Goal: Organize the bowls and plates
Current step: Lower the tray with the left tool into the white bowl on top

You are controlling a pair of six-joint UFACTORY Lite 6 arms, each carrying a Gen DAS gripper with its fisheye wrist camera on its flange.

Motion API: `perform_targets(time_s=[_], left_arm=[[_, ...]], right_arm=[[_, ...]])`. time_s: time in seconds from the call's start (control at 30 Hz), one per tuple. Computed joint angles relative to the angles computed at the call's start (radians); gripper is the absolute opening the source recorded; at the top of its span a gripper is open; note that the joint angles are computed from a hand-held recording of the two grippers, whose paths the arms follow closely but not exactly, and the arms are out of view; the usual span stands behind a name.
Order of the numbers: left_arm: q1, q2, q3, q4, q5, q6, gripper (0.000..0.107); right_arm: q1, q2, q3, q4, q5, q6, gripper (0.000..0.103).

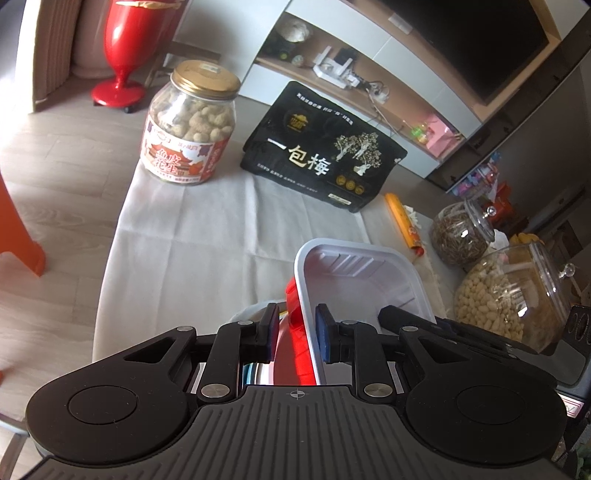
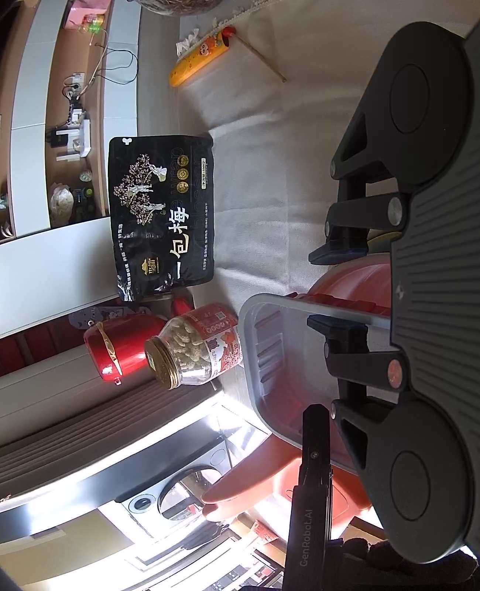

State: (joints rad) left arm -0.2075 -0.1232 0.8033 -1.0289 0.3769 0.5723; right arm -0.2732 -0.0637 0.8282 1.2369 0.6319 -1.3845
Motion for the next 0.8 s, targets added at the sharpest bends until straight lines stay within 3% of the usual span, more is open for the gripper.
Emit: perform_targets(time_s=[0.27, 0.57, 0.8], left_arm=[[0.046, 0.001, -0.009, -0.138, 0.057, 0.134, 0.024], [0.023, -0.186, -0.067, 0.144, 0.091, -0.168, 0.024], [-0.059, -0.213, -0.112, 0.181, 0.103, -0.228, 0.024]], right_arm=[[-0.018, 0.01, 0.002, 0.02, 0.013, -0.027, 0.03], [-0.157, -0.133, -0.081, -0.039, 0.162, -0.012, 0.03], [-0.169, -0.188, -0.138, -0.109, 0.226, 0.029, 0.03]])
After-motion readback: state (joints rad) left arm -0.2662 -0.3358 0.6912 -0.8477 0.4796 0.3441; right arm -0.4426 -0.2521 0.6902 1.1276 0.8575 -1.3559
